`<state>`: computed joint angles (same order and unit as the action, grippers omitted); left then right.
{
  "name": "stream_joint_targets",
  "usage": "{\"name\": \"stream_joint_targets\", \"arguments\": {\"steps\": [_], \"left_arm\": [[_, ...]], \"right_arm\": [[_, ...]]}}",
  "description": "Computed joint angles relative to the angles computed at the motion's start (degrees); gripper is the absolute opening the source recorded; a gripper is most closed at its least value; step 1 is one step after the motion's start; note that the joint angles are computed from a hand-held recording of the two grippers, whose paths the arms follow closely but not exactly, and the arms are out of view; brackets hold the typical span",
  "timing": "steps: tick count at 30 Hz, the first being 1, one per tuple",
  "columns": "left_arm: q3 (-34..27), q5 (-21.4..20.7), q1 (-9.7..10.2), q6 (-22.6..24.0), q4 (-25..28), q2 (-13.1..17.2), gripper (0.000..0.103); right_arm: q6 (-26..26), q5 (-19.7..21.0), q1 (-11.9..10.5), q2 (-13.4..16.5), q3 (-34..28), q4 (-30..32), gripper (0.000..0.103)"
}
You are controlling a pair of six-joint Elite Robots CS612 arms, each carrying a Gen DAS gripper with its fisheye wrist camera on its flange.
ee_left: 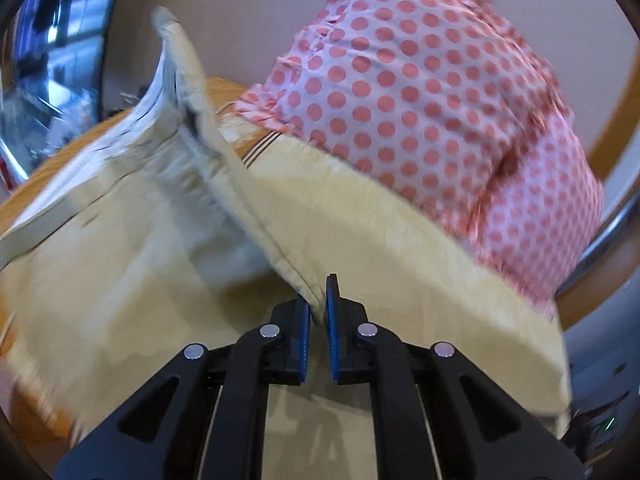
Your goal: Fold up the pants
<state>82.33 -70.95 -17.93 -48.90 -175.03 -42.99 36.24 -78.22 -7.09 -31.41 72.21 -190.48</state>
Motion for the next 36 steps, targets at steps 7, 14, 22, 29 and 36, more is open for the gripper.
{"name": "stream_joint_targets", "arguments": {"steps": [7,14,22,29,36], "left_arm": [[10.30,2.40,-3.31,-4.06,-1.16,-3.04,0.007],[13.52,6.68,-5.19,-2.54,-5.46,-3.00,0.008],[17.81,18.10,-7.40,-3.85,-8.91,-5.71,0.024],[15.61,22.14,-6.45,-0.77,-9.71,-4.04,0.055],[13.48,19.18,-5.34,2.06,-8.75,-1.57,0.062]], "right_arm": [[-2.16,-3.07,-0.26,-1.53,3.37,2.64,0.001],[-4.59,-6.44,0.16,-1.90,4.23,5.04,0.015],[-3.75,-16.05,0.89,-2.51,5.83,1.58,0.057],[-5.59,-16.11,1.93,-1.45,5.14,-0.24,0.046],[-10.97,-10.74,2.68,-0.12,2.47,-3.20,0.008]]}}
